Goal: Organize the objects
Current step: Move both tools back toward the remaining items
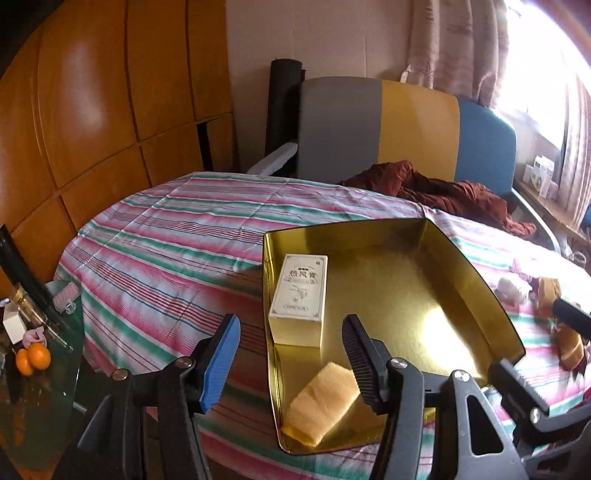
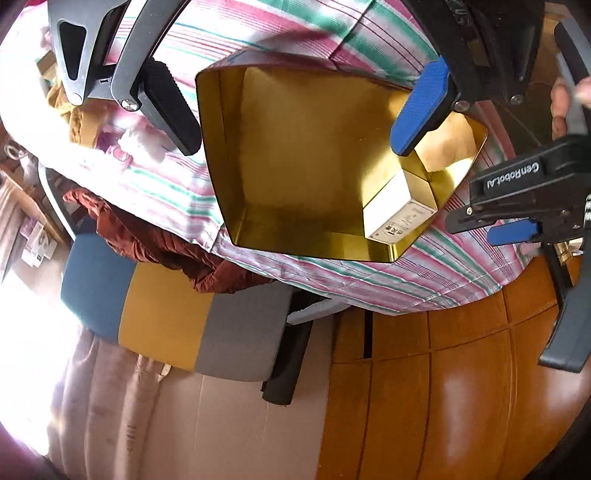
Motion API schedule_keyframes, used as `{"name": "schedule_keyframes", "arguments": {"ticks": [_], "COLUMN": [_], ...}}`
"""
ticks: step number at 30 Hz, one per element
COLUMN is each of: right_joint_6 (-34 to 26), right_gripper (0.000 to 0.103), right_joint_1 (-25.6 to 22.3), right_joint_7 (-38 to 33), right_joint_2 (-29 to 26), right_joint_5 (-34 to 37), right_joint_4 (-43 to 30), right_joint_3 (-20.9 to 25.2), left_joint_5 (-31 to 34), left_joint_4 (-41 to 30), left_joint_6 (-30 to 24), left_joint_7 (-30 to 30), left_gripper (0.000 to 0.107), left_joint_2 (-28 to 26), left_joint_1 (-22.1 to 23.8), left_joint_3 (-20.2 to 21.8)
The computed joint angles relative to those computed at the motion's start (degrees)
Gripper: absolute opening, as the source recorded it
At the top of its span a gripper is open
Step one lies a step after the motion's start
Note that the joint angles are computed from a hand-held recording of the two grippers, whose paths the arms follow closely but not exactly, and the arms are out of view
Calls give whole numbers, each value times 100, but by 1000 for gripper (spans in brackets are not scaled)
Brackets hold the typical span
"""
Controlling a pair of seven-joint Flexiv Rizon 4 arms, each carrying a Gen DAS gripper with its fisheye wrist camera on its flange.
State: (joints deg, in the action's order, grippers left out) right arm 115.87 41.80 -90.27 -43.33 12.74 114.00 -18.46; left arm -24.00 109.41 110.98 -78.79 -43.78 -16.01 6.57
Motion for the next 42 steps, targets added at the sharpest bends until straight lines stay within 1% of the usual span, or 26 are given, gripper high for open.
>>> {"name": "schedule_keyframes", "arguments": {"ticks": [2,3,5,6,8,9,10,13,15,18,20,22,26,28,29,30,31,32,34,35,38,40,41,42], "right_joint_6": [78,123,216,240,248,211,218,185,165,138,116,91,69,33,6,-13,-28,-51,-103,-178,-291,-382,-443,-536], "right_gripper": [102,102,103,103,103,103,103,103,103,103,103,103,103,103,103,103,103,103,103,103,103,103,103,103], "right_joint_1": [43,-7,-281,-482,-824,-890,-858,-700,-709,-789,-829,-829,-1029,-1100,-1142,-1185,-1274,-1435,-1626,-1650,-1832,-2090,-2266,-2558], "right_joint_7": [13,41,180,264,461,544,577,637,697,789,851,893,961,967,956,964,983,1033,1123,1198,1477,1754,1916,2097], "right_joint_2": [-58,-64,-29,-3,49,55,61,-14,-42,-71,-82,-87,-19,35,64,94,132,184,218,174,10,-55,-47,25], "right_joint_5": [93,123,124,66,-13,-4,48,211,237,239,252,272,234,242,258,274,277,282,309,401,512,508,474,374], "right_joint_4": [1,-4,16,10,35,41,96,158,199,264,299,330,397,429,434,435,427,405,343,273,106,4,-39,-82], "right_joint_3": [-64,-28,240,424,725,752,694,436,388,348,295,200,109,-25,-150,-228,-276,-305,-399,-586,-817,-762,-648,-395], "left_joint_5": [169,210,263,351,619,811,924,1076,1206,1392,1630,1731,1873,1911,1954,2024,2083,2100,2103,2081,1969,1886,1826,1766], "left_joint_4": [70,78,87,92,104,116,110,68,47,19,-7,-41,-98,-147,-176,-194,-208,-240,-382,-466,-673,-903,-1015,-1083], "left_joint_6": [96,128,213,226,183,158,125,19,-38,-165,-398,-576,-780,-799,-823,-868,-898,-929,-1136,-1243,-1483,-1625,-1754,-1841], "left_joint_7": [-22,-20,18,39,31,12,-6,-36,-72,-98,-70,-46,84,161,221,303,377,431,597,681,896,1031,1088,1147], "left_gripper": [58,58,58,58,58,59,62,66,70,71,71,71,71,71,71,71,71,71,71,71,71,71,71,71], "left_joint_2": [50,58,61,74,114,130,129,115,107,99,89,75,69,78,76,62,40,22,-13,-38,-77,-149,-173,-192], "left_joint_1": [151,166,130,200,487,702,803,862,968,1132,1474,1605,1694,1632,1664,1783,1904,1939,1882,1821,1539,1247,1124,1078], "left_joint_3": [-184,-211,-209,-296,-619,-842,-954,-1036,-1171,-1355,-1738,-1902,-2092,-2091,-2170,-2351,-2541,-2623,-2692,-2704,-2597,-2435,-2375,-2383]}}
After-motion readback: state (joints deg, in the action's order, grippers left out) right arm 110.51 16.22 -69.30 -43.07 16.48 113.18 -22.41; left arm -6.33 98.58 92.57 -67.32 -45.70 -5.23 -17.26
